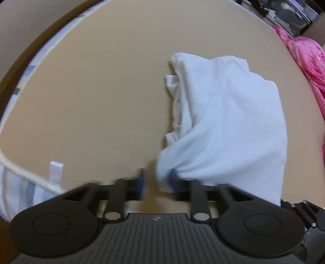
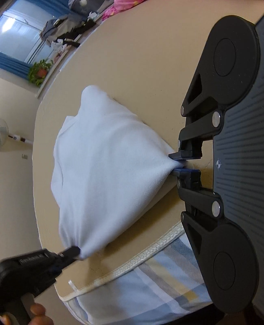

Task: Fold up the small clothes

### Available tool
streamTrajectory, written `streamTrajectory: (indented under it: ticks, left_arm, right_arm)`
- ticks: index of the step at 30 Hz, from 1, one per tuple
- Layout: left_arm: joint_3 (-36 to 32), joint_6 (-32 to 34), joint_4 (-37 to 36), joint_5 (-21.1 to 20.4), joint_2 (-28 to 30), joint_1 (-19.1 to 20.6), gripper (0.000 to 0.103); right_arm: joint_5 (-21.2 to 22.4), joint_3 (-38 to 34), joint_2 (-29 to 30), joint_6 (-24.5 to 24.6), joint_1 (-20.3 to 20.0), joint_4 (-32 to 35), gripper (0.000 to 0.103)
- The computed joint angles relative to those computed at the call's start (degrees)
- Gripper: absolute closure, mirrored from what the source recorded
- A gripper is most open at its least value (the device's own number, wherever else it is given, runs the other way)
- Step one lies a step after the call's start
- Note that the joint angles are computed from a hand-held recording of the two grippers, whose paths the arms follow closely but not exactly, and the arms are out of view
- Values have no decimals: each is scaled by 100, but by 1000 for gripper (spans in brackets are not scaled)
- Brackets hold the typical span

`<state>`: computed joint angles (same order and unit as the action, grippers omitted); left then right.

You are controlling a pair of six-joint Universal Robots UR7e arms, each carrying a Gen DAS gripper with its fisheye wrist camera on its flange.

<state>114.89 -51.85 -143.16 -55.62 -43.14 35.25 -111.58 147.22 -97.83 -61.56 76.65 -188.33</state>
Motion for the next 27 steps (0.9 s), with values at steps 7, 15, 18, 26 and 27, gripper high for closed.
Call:
streamTrajectory:
  ticks: [7, 15, 18, 26, 27]
  left_arm:
    - [-75, -1920, 2095, 557, -173, -812, 18]
    - [22, -2201, 2136, 76, -171, -1259, 18]
    - [-11, -2302, 2137, 42, -68, -1335, 18]
    - [51, -2317, 1367, -154, 9, -1010, 18]
    - [131, -2326, 972, -240, 12, -919, 18]
  right_arm:
    - [364, -227, -1402, 1863, 134, 1828, 32]
    - [335, -342, -1981, 2575, 300, 2208, 24]
    - [298, -335, -1942, 2484, 270, 2117, 24]
    - [1259, -885, -1661, 2544, -367, 2734, 14]
    - [1569, -1087, -1543, 2654, -533, 2947, 11]
